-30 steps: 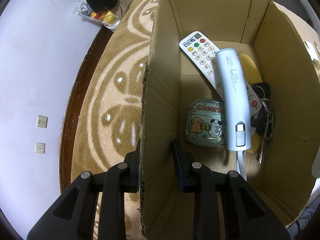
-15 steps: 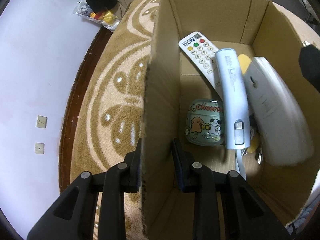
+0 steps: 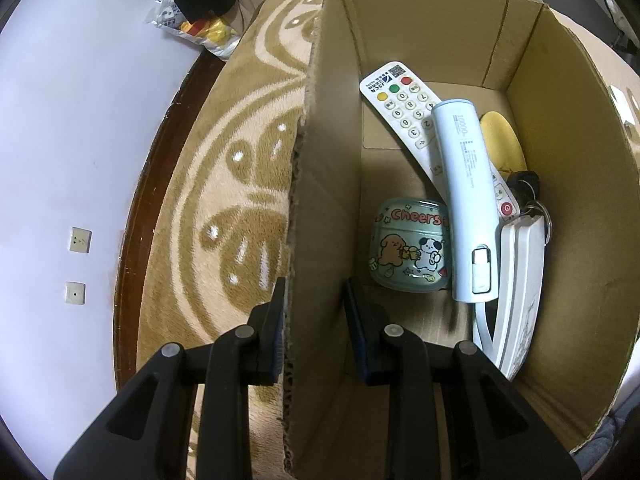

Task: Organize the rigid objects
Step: 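Move the right tool to the white charger and grasp it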

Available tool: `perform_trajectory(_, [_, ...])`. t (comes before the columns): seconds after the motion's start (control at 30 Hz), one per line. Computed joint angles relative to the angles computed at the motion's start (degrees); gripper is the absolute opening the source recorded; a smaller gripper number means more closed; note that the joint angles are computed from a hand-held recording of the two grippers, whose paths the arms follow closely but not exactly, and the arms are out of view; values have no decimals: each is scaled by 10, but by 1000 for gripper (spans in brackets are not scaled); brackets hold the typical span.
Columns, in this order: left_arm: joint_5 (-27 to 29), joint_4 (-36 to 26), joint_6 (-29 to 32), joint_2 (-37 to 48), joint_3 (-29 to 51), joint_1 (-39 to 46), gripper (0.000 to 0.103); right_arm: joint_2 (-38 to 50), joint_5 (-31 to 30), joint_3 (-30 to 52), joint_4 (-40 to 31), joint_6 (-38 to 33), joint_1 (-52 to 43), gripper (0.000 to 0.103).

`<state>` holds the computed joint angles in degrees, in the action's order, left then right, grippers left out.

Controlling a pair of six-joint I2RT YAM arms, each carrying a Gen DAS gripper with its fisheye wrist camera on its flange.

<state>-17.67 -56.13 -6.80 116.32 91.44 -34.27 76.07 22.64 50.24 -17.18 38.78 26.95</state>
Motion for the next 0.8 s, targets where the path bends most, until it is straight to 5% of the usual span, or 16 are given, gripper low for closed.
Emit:
perform_trajectory(0.27, [-9,0,-8,3,0,-8,27,-14,-15,-44,29,-54,-117,103])
perform_trajectory(0.7, [-20,-8,-13,9,3,-18,27,63,-171,-74,87,-136,-278,103])
perform_trajectory(0.8, [-21,-9,-12,9,4,-17,27,78,-170,-86,105,-129,-291,94])
